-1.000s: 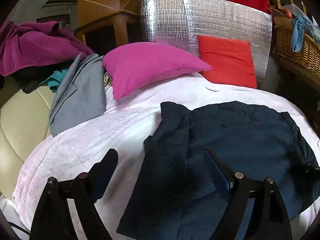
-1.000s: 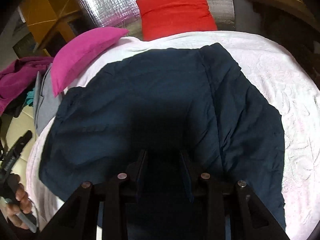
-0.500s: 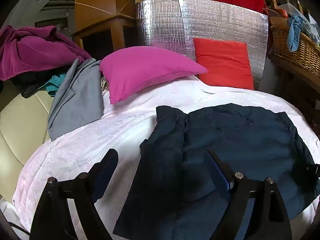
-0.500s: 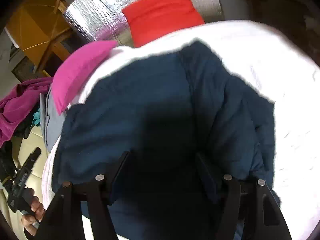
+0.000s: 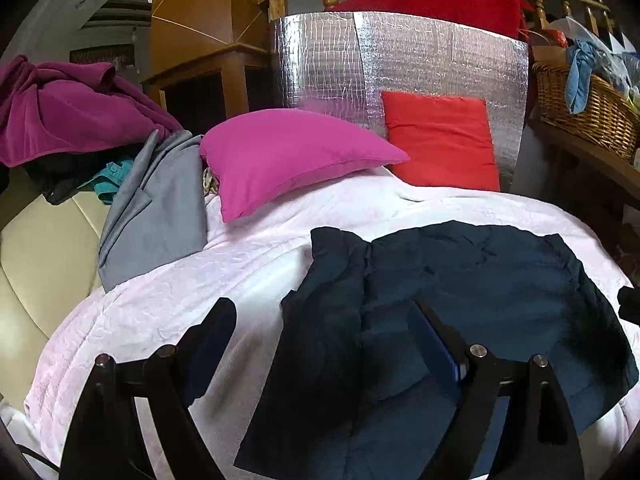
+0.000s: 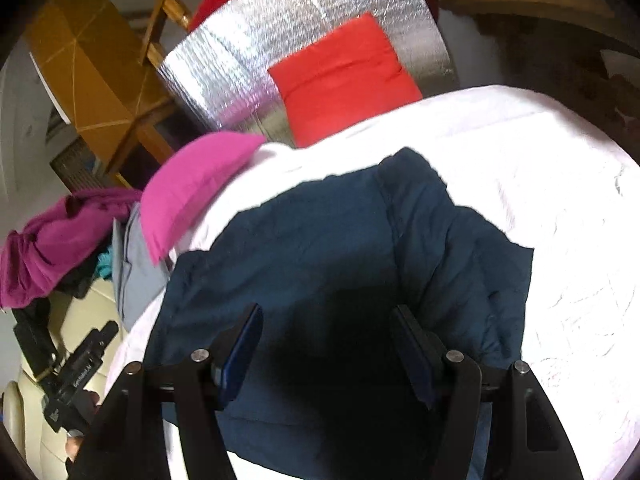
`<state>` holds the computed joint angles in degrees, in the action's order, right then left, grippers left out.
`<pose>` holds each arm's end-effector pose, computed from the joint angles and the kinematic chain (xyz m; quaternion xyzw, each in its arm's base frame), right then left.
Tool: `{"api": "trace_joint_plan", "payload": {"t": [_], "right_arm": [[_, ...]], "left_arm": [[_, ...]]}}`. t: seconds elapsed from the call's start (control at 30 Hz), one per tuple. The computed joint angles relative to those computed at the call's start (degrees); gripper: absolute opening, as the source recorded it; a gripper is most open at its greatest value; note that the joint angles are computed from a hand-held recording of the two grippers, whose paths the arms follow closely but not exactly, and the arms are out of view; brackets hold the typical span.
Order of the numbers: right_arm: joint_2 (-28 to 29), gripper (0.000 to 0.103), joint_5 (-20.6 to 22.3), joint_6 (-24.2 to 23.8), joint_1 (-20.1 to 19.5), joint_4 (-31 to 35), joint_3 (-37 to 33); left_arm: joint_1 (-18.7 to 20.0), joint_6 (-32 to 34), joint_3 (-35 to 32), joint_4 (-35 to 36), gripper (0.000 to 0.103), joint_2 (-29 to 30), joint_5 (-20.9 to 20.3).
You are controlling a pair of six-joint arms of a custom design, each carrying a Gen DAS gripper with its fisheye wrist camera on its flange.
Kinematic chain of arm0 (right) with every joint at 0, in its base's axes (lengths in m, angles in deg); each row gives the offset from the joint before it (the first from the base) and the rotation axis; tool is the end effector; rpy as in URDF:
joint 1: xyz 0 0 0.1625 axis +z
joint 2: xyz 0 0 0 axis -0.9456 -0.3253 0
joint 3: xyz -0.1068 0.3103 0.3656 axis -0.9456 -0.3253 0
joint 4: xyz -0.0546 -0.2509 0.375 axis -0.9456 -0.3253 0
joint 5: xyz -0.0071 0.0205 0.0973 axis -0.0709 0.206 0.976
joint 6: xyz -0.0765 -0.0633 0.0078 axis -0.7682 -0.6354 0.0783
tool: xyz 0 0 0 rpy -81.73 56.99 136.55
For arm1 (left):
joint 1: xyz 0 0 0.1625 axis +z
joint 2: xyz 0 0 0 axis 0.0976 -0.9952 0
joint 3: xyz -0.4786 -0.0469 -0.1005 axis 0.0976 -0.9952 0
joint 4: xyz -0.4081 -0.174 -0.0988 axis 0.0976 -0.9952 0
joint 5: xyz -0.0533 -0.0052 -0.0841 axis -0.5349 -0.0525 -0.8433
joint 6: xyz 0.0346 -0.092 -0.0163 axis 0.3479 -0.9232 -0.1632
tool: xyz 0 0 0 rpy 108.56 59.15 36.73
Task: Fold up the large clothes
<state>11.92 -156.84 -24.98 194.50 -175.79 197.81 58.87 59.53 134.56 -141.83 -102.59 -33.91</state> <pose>0.3393 -0.4006 0.0361 -0.0464 -0.8666 0.4680 0.1669 -0.0060 -0.4655 0.3772 0.2686 0.8168 -0.4040 0.3123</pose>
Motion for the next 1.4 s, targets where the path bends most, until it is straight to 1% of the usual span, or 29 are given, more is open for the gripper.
{"api": "trace_joint_plan", "payload": {"t": [0.07, 0.2, 0.33, 0.67, 0.83, 1.0, 1.07, 1.1, 1.13, 1.3, 1.4], "right_arm": [[0.04, 0.07, 0.39, -0.37, -0.22, -1.6, 0.36], [0.36, 0.07, 0.59, 0.0, -0.47, -1.0, 0.18], [1.04, 0.07, 0.57, 0.21, -0.47, -0.77, -0.34], [1.42, 0.07, -0.2, 0.71, -0.86, -4.64, 0.28], [1.5, 0.07, -0.51, 0.57, -0.62, -6.37, 0.51], [1.57, 0.069, -0.37, 0.16, -0.5, -6.05, 0.29], [1.55, 0.063, -0.87, 0.02, -0.37, -4.97, 0.01], [1.56, 0.05, -0.93, -0.05, -0.37, -4.47, -0.08], [1.28, 0.042, -0.28, -0.06, -0.54, -3.34, -0.04], [1.09, 0.041, 0.73, 0.04, -0.99, -0.49, -0.22], [1.19, 0.041, 1.59, 0.05, -1.35, -0.08, -0.19]], "left_arm": [[0.08, -0.08, -0.14, -0.06, 0.088, 0.01, 0.3], [0.49, -0.23, -0.63, 0.57, 0.088, 0.22, 1.54], [1.0, -0.23, -0.99, 0.83, 0.088, -0.02, 1.48], [1.39, -0.01, -1.14, 0.47, 0.088, -1.4, -0.02], [1.37, -0.15, -1.21, 0.54, 0.088, -1.57, 0.29], [1.25, 0.1, -1.13, 0.17, 0.088, -1.45, 0.53], [1.07, 0.2, -1.0, -0.15, 0.088, -1.36, 0.84], [1.01, 0.21, -0.96, -0.2, 0.088, -1.28, 0.92], [1.0, 0.26, -0.93, -0.22, 0.088, -1.26, 0.93], [0.61, 0.87, -0.53, -1.06, 0.088, -0.84, 1.7], [0.41, 1.36, -0.34, -1.66, 0.088, -0.49, 2.04]]}}
